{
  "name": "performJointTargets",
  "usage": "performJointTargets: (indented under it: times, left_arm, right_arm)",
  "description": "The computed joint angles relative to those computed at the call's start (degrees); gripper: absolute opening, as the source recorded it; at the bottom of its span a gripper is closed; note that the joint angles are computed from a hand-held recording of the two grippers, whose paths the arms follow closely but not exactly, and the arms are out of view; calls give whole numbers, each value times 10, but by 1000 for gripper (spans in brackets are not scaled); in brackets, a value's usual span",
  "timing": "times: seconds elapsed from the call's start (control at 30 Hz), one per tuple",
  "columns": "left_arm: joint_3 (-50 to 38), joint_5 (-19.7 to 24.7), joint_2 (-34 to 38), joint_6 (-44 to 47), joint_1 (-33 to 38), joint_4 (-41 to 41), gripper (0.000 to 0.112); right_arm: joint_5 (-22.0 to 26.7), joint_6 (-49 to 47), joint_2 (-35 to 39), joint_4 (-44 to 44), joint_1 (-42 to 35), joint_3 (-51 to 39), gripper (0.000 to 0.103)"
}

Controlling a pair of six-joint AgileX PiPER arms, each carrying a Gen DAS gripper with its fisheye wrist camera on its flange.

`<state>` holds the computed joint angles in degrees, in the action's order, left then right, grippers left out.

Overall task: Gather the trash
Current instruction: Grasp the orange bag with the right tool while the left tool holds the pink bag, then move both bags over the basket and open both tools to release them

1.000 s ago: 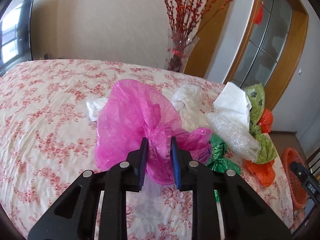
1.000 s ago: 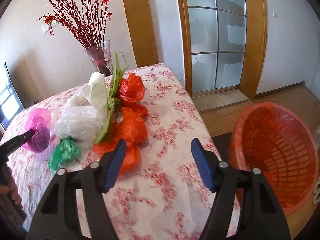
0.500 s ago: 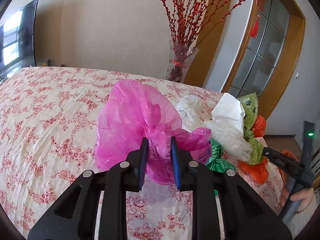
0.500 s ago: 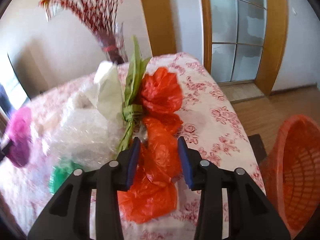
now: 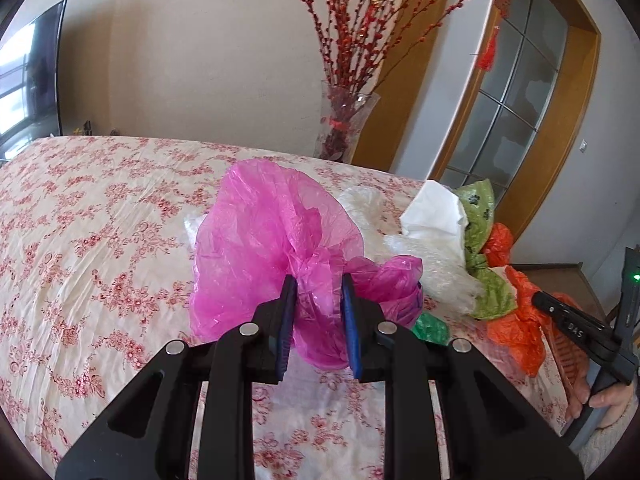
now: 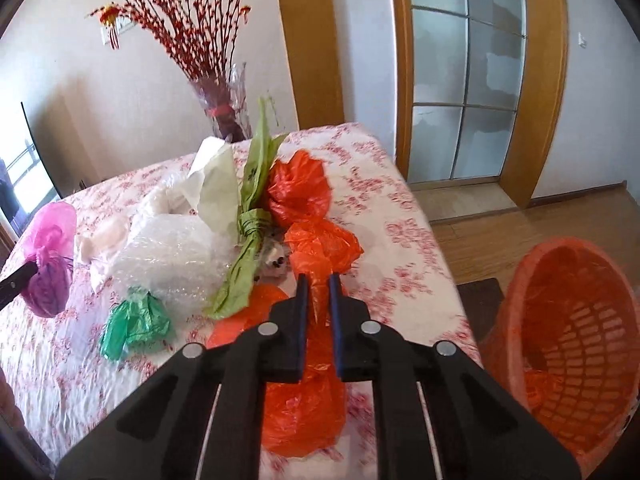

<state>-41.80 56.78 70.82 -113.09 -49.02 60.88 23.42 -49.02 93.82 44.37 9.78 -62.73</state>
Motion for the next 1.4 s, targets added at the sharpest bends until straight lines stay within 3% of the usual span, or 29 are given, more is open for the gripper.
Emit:
performJointTargets:
  times: [0.23, 0.5, 1.03, 1.4]
  left_arm:
    - [-42, 19, 26, 7, -40, 3, 22]
    - [-122, 7, 91, 32, -67, 10, 22]
    - [-349, -112, 290, 143, -61, -21, 22]
    - [-599, -171, 473, 321, -46, -150, 22]
  right_arm:
    - [26, -105, -63, 97, -67, 46, 11]
    - [66, -193, -114, 169, -156, 72, 11]
    - [110, -314, -105, 269, -339, 64, 11]
    - [106, -347, -38, 315, -428, 10, 11]
